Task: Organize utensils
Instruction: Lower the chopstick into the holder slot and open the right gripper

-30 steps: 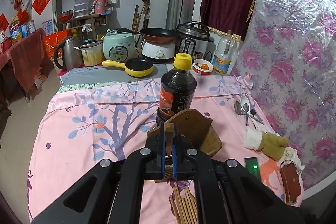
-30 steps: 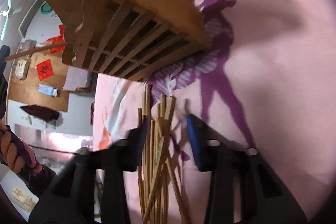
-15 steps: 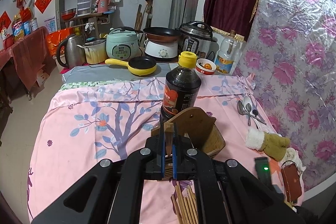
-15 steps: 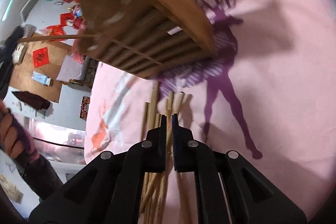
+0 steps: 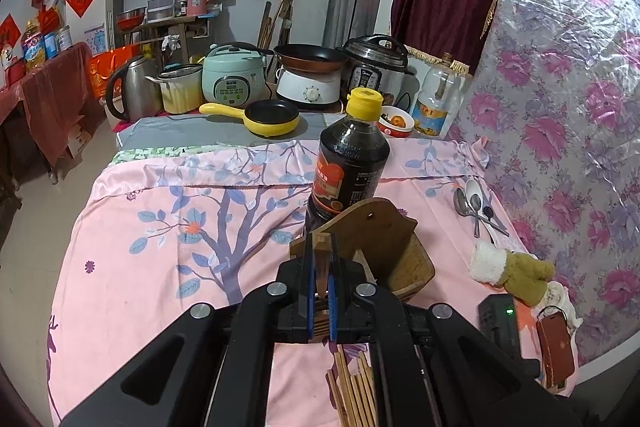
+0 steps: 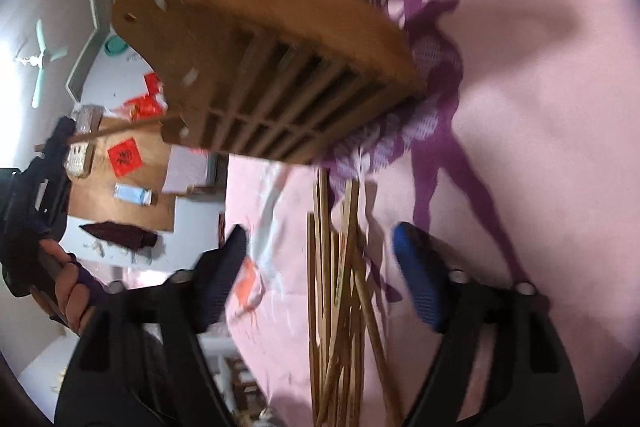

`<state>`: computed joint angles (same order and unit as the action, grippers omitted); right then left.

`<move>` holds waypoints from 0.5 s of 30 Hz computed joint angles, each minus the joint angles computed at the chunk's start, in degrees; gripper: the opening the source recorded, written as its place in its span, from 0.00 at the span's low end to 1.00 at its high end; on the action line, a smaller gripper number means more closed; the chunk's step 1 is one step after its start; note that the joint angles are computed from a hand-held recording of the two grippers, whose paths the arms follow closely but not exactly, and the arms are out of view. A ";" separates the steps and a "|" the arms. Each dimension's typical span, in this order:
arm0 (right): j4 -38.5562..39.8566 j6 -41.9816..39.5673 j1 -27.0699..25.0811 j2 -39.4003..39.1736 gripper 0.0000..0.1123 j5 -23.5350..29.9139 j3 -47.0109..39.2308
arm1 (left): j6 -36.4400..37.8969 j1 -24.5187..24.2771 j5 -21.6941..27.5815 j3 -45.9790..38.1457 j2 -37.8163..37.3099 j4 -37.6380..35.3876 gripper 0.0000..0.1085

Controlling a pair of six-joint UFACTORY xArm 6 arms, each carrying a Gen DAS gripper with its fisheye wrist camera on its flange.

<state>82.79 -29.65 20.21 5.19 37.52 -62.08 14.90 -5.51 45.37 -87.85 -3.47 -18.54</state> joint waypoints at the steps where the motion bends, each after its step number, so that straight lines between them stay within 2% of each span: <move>1: -1.08 -0.57 0.35 -0.67 0.77 -1.33 0.35 | -0.09 -0.07 -0.03 0.09 -0.03 0.20 0.05; 4: -4.92 -0.15 0.92 -1.31 0.77 -2.86 0.43 | 0.01 -0.08 -0.19 0.28 -0.14 0.21 0.05; 6: -4.22 0.39 0.26 -0.73 0.73 -1.18 0.15 | 0.22 -0.15 -0.63 0.65 -0.29 0.17 0.05; 9: -2.35 -1.85 -0.29 -0.23 0.56 1.49 -0.65 | 0.41 -0.18 -0.62 0.79 -0.35 0.09 0.05; 11: -3.69 -1.62 0.22 0.49 0.54 1.51 -1.60 | 0.39 -0.27 -0.72 0.87 -0.32 0.48 0.05; 15: -9.25 3.68 1.73 3.07 0.43 0.20 -4.29 | 0.13 -0.31 -0.53 0.65 0.15 0.68 0.05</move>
<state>73.54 -25.97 21.94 8.26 37.72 -66.37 15.02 -5.83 44.84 -87.20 -3.32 -17.86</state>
